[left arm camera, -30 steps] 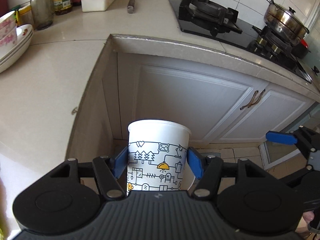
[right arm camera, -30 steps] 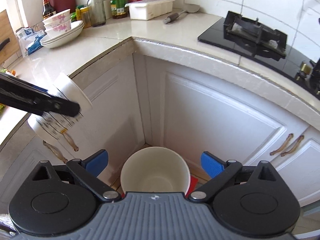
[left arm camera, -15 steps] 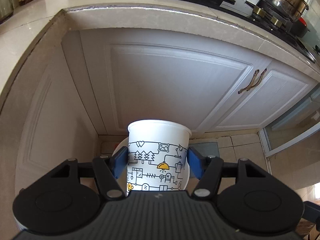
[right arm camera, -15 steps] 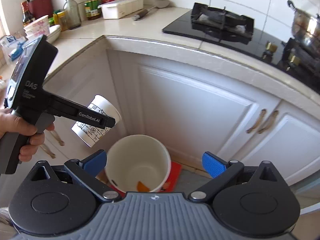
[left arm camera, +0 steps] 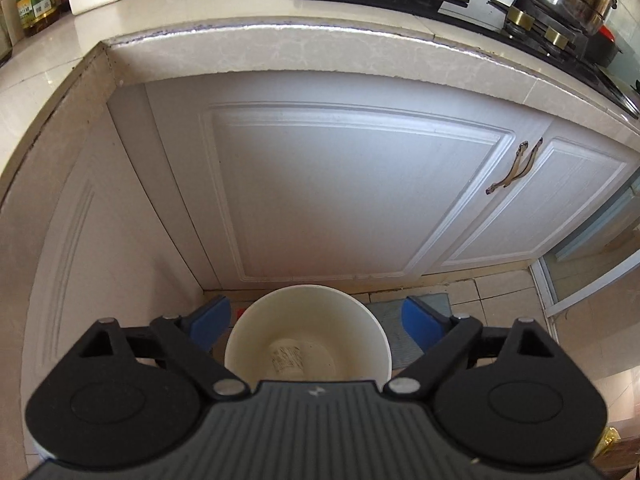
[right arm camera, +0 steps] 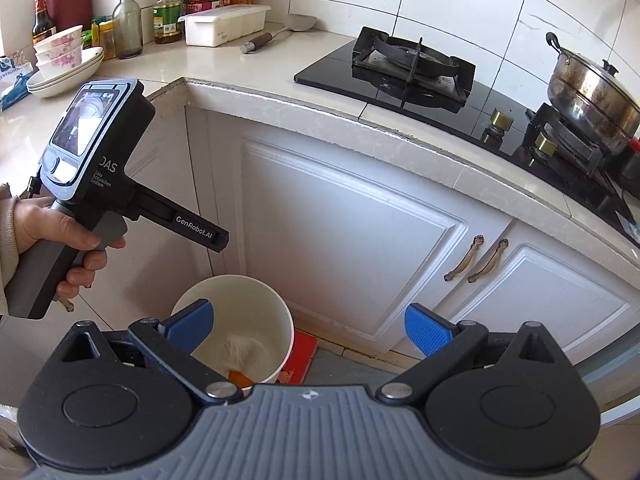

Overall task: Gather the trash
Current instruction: 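Lower the paper cup into the white bucket and open the left tool, then move both tools back over the counter toward the cabbage and peels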

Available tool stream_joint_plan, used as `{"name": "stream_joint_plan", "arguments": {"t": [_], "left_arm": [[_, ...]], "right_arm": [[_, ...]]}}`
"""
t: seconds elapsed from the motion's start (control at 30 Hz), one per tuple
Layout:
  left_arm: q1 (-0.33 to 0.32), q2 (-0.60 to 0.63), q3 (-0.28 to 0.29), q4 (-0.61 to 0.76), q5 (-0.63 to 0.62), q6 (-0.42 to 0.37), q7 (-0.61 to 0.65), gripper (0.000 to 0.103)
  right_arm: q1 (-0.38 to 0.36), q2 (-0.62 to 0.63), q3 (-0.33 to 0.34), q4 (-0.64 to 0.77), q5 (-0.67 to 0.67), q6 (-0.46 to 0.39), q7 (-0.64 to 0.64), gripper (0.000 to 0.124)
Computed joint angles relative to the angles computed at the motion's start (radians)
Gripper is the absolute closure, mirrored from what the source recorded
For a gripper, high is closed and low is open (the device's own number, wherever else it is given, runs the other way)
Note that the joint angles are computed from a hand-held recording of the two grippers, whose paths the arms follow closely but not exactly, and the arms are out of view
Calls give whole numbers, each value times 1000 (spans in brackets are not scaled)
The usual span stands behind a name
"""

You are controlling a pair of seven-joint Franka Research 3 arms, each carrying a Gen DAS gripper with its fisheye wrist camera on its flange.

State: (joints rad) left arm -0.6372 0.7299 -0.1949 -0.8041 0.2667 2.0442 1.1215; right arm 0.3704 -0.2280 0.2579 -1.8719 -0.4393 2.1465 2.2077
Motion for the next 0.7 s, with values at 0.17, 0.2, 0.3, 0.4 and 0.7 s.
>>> {"name": "stream_joint_plan", "arguments": {"t": [0.17, 0.2, 0.3, 0.4, 0.7], "left_arm": [[-4, -36, 5, -40, 23, 8, 6, 11], [-2, -45, 3, -51, 24, 12, 5, 11], [8, -83, -5, -101, 25, 33, -6, 11], [12, -120, -8, -145, 38, 50, -19, 11], [35, -285, -17, -333, 115, 119, -107, 11]], "right_arm": [[0, 3, -9, -2, 11, 22, -18, 21], [0, 5, -9, 0, 12, 25, -23, 21], [0, 13, -9, 9, 13, 31, -34, 21], [3, 20, -11, 16, 19, 40, -42, 21], [10, 46, -21, 46, 35, 70, -78, 21]]}}
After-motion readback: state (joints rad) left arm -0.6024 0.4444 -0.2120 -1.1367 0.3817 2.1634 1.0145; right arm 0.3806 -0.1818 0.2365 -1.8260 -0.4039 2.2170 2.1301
